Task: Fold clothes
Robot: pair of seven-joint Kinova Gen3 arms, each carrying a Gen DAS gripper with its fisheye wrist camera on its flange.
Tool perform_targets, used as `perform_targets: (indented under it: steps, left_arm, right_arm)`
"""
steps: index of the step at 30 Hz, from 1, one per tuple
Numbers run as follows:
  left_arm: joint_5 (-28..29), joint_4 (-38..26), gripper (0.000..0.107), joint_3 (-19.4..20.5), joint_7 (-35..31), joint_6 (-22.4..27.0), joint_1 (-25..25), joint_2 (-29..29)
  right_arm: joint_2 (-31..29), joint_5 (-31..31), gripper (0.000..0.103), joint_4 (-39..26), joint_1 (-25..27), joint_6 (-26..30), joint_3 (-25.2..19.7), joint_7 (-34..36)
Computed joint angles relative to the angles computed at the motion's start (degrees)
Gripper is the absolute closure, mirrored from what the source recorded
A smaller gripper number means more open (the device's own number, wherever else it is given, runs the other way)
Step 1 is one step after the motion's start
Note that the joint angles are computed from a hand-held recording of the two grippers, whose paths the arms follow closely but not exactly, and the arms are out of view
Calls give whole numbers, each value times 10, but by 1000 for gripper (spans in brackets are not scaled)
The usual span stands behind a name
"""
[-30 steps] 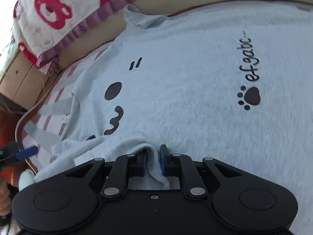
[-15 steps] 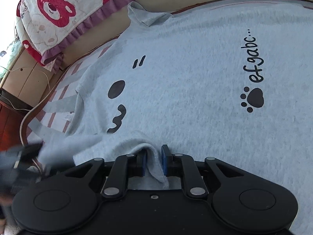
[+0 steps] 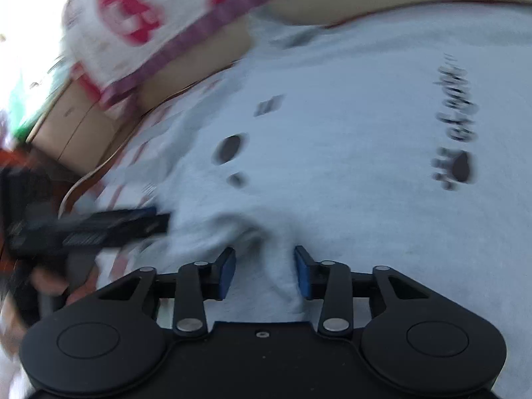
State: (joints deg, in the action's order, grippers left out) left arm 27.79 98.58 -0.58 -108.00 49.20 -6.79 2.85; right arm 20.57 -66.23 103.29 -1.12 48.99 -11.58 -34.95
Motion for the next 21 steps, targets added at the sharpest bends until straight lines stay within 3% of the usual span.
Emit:
perform_targets:
  steps: [1,4,7,9,11,15,18,21]
  left_arm:
    - [23,-5,106,-27,-21,23,13,-2]
    - [93,10,106,-106,-47,69,19,-65]
    - [147,41,106,-186,-77,120,4,-134]
    - [144,46,106,-239,-74,166,3,-172]
    - [139,43,106,-292,-64,213,14,-201]
    - [56,-13,106,-390,4,306,111,-216]
    - [-4,-45,106,-402,29,376,140,-207]
    - [-74,-59,105,-338,53,399,80,-191]
  right_arm:
    - [1,-14,94,-3,26,23,-27,23]
    - [-10,-56,95,1,81,89,-77,91]
    - [-36,-46,96,-9,44,142,-36,100]
    - [-41,-13,96,-31,-2,182,6,64]
    - [-35,15,96,-51,-19,228,10,52]
    - [-11,74,96,-75,-56,275,0,42]
    - [14,108,96,-87,-82,278,-7,6]
    - [3,172,99,-97,-122,250,-8,-7]
